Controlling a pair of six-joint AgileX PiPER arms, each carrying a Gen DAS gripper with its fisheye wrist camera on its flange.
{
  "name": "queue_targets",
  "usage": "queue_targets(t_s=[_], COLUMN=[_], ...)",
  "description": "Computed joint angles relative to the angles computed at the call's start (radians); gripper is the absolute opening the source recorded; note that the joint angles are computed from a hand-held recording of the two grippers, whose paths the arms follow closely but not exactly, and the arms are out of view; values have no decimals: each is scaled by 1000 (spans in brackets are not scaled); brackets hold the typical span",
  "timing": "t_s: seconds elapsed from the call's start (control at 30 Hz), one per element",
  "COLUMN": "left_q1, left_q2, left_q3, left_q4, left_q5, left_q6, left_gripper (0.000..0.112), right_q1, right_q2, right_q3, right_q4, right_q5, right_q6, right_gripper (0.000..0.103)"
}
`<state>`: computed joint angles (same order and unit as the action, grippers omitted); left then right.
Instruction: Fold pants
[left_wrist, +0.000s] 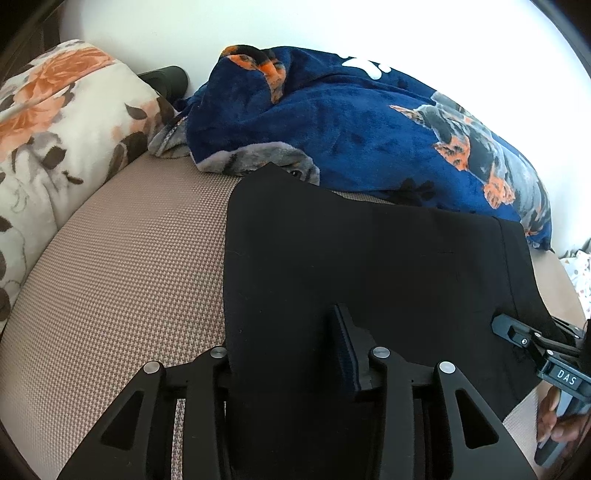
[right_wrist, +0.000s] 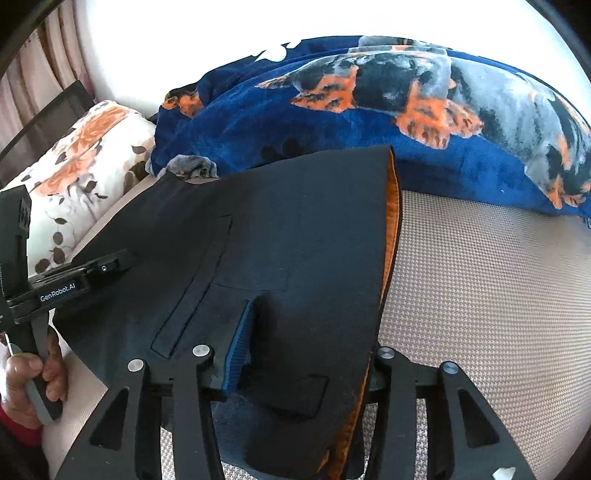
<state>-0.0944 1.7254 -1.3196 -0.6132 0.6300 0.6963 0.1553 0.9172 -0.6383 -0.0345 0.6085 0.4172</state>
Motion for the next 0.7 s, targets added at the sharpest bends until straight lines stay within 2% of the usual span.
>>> queue_targets(t_s=[0.37,0.7], left_q1=[-2,-1], left_q2=[-2,-2], left_q3=[0,-4], left_q4=[16,20], left_q5=[-5,0], left_q6=[-11,-18], left_gripper=[42,42], right_q1=[79,85], right_q2=[17,18], right_q3=[-16,-19], right_q4=[-160,-176], right_q5=[29,37], right_q6=[165,179], right_gripper=[47,50])
